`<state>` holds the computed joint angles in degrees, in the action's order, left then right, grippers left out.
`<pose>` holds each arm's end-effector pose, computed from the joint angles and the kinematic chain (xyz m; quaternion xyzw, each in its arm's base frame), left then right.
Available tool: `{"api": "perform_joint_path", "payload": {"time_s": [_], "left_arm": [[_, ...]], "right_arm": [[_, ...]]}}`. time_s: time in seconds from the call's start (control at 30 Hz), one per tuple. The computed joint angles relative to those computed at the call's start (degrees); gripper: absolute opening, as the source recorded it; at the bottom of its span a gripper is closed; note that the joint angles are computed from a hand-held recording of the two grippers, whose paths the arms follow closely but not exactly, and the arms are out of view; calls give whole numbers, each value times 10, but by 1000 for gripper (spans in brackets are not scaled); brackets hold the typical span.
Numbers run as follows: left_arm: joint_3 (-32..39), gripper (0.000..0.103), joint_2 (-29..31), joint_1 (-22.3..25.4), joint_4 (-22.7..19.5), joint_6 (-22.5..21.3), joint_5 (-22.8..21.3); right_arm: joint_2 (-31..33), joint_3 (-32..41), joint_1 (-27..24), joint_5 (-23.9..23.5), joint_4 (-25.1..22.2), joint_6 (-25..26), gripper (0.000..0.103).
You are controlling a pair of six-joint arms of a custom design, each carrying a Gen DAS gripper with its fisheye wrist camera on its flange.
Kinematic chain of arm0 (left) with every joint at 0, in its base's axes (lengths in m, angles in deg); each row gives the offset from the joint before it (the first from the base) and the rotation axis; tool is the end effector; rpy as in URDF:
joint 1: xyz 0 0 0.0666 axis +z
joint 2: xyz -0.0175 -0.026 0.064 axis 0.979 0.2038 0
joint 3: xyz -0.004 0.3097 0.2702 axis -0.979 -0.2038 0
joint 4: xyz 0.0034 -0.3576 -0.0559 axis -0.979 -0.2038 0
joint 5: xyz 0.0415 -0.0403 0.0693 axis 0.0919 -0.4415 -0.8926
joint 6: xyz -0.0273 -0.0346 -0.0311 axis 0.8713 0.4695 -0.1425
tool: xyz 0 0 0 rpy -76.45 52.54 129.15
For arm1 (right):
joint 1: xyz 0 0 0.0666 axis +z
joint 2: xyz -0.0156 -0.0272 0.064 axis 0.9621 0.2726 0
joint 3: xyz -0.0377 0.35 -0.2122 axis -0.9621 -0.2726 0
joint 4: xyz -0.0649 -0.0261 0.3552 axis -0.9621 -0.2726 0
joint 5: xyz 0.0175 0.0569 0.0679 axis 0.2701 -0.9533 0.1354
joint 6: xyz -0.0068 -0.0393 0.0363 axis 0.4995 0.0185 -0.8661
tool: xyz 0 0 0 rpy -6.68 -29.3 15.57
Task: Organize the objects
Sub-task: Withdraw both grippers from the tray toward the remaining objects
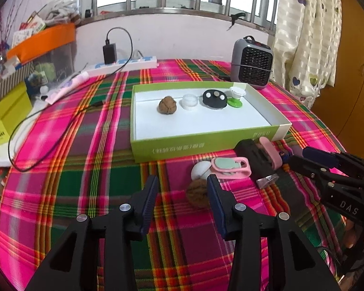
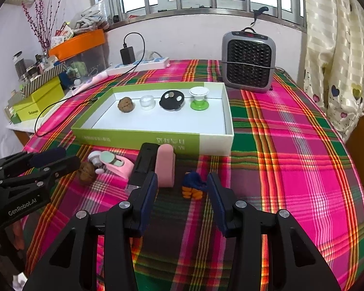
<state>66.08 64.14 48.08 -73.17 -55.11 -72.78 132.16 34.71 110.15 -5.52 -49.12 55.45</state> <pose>0.4870 -0.2825 0.4011 0.1796 0.9042 -0.1148 0.3700 0.4286 0.2929 0.3965 0.0282 0.9187 0.0293 0.3928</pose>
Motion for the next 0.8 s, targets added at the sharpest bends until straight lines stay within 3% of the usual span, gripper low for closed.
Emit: {"api": "perform_joint_path", "payload": {"time_s": [0.8], "left_arm": [[12,48,18,6,-18,-2,58]], "right_arm": [[-6,-12,-9,-24,-9,-12,49]]}}
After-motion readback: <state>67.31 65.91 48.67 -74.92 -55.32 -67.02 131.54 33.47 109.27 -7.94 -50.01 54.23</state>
